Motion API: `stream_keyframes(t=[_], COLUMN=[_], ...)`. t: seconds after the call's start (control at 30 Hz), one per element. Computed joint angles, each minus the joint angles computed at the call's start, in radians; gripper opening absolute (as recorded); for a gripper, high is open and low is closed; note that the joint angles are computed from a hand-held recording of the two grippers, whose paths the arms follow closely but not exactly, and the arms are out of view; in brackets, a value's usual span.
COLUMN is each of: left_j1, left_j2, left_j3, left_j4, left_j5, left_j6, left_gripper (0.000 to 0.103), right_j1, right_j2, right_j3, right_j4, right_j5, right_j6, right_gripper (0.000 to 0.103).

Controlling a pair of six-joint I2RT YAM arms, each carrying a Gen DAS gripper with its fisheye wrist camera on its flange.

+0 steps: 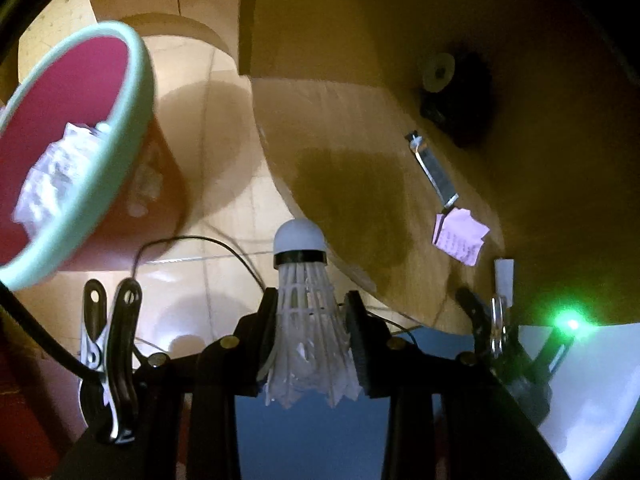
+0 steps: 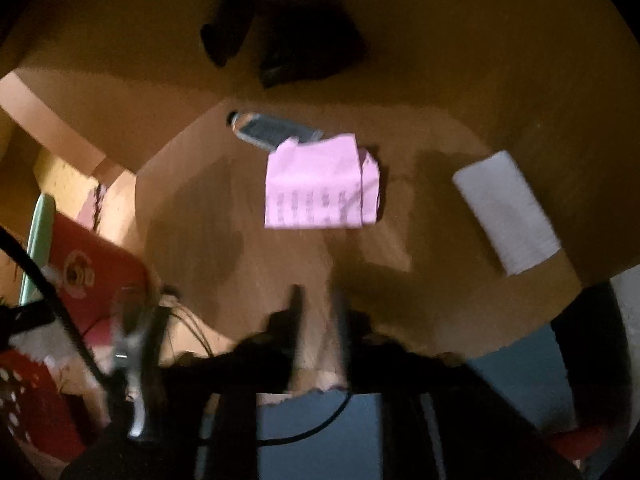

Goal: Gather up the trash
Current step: 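Carry the shuttlecock and pink papers over the red bucket with both tools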

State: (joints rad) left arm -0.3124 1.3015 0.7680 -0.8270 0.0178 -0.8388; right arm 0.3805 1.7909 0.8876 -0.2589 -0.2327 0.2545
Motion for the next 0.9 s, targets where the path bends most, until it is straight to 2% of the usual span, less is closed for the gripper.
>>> stream_keyframes(t=[0.07,0.17,0.4,0.53,0.63,0.7,0.73,0.83,0.9], left_j1=[0.022,0.087,0.257,0.332,0.369,0.385,0.391,0.404,0.413], left_j2=[-0.027,-0.061,-0.094,-0.106,-0.109,-0.11,-0.111,-0.115,-0.122], left_j3=[0.034,0.085,0.161,0.167,0.18,0.187,0.191,0.191,0.187], left_j4=[-0.061,-0.139,-0.214,-0.203,-0.204,-0.2,-0.201,-0.206,-0.212], left_j5=[-0.022,-0.034,0.008,0.042,0.055,0.061,0.064,0.075,0.082], left_j6=[0.042,0.121,0.269,0.311,0.341,0.359,0.365,0.375,0.379], left_gripper=[0.034,0.034,0.034,0.034,0.034,0.034,0.034,0.034,0.034], right_j1=[0.008,0.022,0.06,0.08,0.098,0.116,0.129,0.172,0.183], right_j2=[0.012,0.058,0.207,0.289,0.326,0.345,0.345,0.353,0.348], right_j3=[0.028,0.085,0.292,0.38,0.412,0.415,0.403,0.387,0.37], right_j4=[-0.01,0.01,-0.049,-0.071,-0.091,-0.089,-0.071,-0.047,-0.026], right_j5=[0.021,0.053,0.168,0.207,0.217,0.235,0.262,0.349,0.367], right_j6=[0.038,0.079,0.081,0.091,0.076,0.067,0.056,0.005,-0.018], right_gripper=[0.057,0.072,0.075,0.076,0.077,0.081,0.084,0.085,0.085])
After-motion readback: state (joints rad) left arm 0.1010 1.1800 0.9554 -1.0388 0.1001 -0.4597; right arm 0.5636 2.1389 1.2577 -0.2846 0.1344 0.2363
